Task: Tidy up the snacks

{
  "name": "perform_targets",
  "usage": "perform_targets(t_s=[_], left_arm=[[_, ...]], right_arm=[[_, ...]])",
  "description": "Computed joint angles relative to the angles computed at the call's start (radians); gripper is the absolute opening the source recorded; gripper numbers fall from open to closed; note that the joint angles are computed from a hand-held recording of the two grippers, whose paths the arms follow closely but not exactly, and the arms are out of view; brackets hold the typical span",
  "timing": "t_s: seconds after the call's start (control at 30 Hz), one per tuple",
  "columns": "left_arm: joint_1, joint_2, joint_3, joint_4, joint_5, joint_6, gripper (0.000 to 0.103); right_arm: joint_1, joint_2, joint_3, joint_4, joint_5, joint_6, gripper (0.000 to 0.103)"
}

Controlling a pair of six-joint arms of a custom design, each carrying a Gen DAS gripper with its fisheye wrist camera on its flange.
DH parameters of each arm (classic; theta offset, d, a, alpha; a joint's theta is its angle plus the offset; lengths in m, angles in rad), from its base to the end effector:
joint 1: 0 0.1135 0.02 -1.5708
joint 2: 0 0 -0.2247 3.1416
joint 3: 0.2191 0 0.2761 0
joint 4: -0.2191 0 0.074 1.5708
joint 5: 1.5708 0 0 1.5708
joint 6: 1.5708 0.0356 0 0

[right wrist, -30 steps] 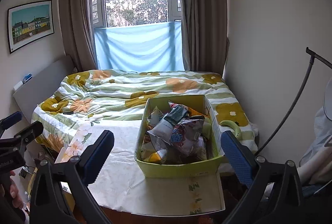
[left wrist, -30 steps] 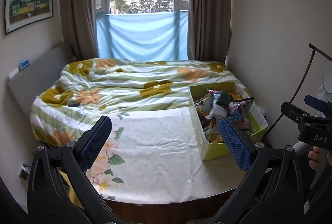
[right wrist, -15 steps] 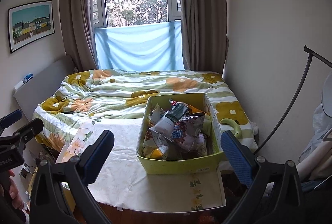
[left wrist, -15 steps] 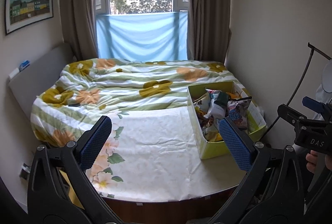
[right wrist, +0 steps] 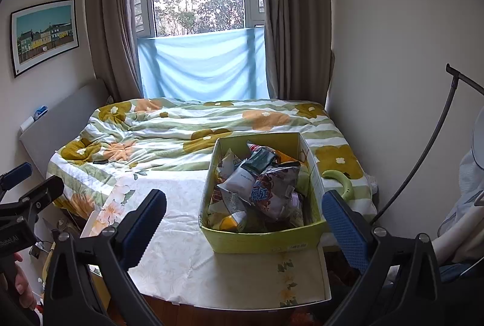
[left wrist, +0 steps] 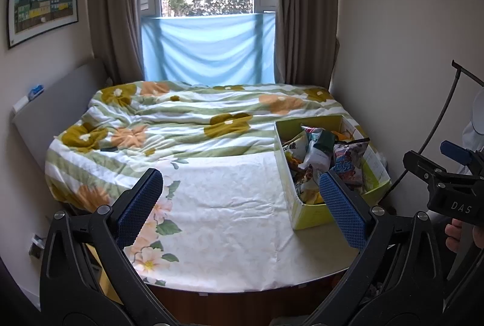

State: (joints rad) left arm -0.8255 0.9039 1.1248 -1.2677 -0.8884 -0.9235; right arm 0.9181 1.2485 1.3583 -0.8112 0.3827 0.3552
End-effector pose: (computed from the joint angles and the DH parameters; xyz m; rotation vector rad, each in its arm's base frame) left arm 0.1417 -0.1129 0.3241 -0.3774 2.1228 0.2128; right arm 0.1878 0.2238 0.3467 -0.4241 2.1848 0.2666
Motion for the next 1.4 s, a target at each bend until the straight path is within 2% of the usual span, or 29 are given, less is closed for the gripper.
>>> perform_targets(t_s=[0.5,0.93,1.4], left_arm=[[0.027,-0.024,-0.014,0.005,0.019,0.027,0.103],[0.096,-0.109,-0.068,0.067,0.071,0.127,0.103],[0.014,-0.119,-0.044,-0.020,-0.052,0.049,0.103]], right_arm=[[-0.015,0.006,0.001,0.004,-0.013,-0.009,0.102],[-0.023,0.013,0.003,0.004,-0.019,-0.011,0.102],[-0.029,0.021,0.004,0.017,-0.026,-0.015,0.102]])
